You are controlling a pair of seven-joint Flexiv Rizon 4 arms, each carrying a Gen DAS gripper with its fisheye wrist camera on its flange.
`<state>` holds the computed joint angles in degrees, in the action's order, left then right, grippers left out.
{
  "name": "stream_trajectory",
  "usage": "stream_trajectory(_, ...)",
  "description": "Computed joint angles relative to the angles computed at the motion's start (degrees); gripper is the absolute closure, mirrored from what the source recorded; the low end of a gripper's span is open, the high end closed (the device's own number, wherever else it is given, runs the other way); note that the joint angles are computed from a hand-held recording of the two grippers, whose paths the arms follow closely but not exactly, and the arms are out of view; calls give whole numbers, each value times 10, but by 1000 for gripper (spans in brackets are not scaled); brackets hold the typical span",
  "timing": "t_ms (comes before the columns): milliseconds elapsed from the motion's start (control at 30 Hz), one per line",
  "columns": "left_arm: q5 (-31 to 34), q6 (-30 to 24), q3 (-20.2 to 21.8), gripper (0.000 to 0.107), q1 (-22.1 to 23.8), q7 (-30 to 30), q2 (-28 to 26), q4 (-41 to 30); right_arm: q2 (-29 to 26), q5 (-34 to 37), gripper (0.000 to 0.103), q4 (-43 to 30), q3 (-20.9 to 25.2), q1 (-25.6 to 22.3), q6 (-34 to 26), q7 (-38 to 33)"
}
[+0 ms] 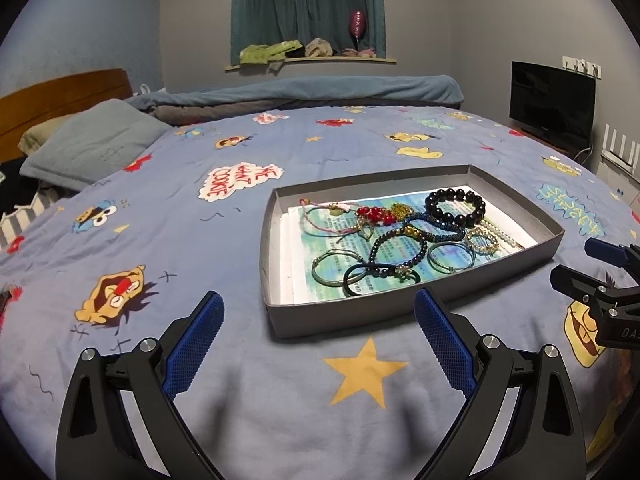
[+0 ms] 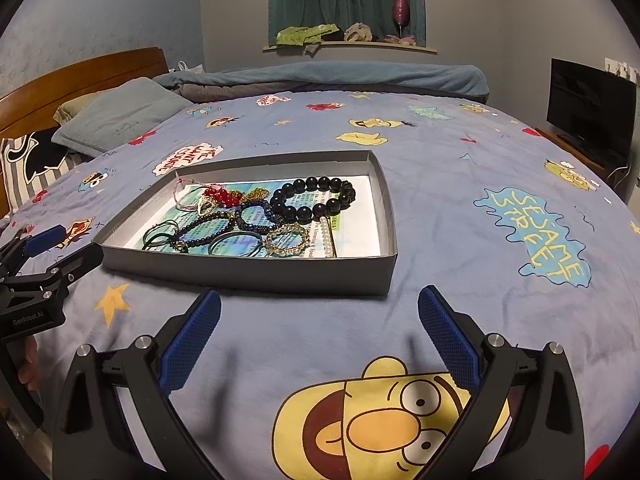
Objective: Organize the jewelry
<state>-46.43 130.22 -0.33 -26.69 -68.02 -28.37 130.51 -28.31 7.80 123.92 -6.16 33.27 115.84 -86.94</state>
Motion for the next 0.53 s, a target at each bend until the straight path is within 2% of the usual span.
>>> stream_trajectory(200, -5, 21, 0, 11, -4, 12, -7, -3, 0, 4, 5, 0, -4, 5, -2, -2)
stream_trajectory(400, -15, -2, -5, 10, -1, 21, -3, -6, -4, 5, 5, -3, -8, 8, -4, -2)
stream_trajectory(533, 21, -5, -5, 10, 18, -6, 3, 1, -11, 20, 5, -6, -22, 19, 16, -7)
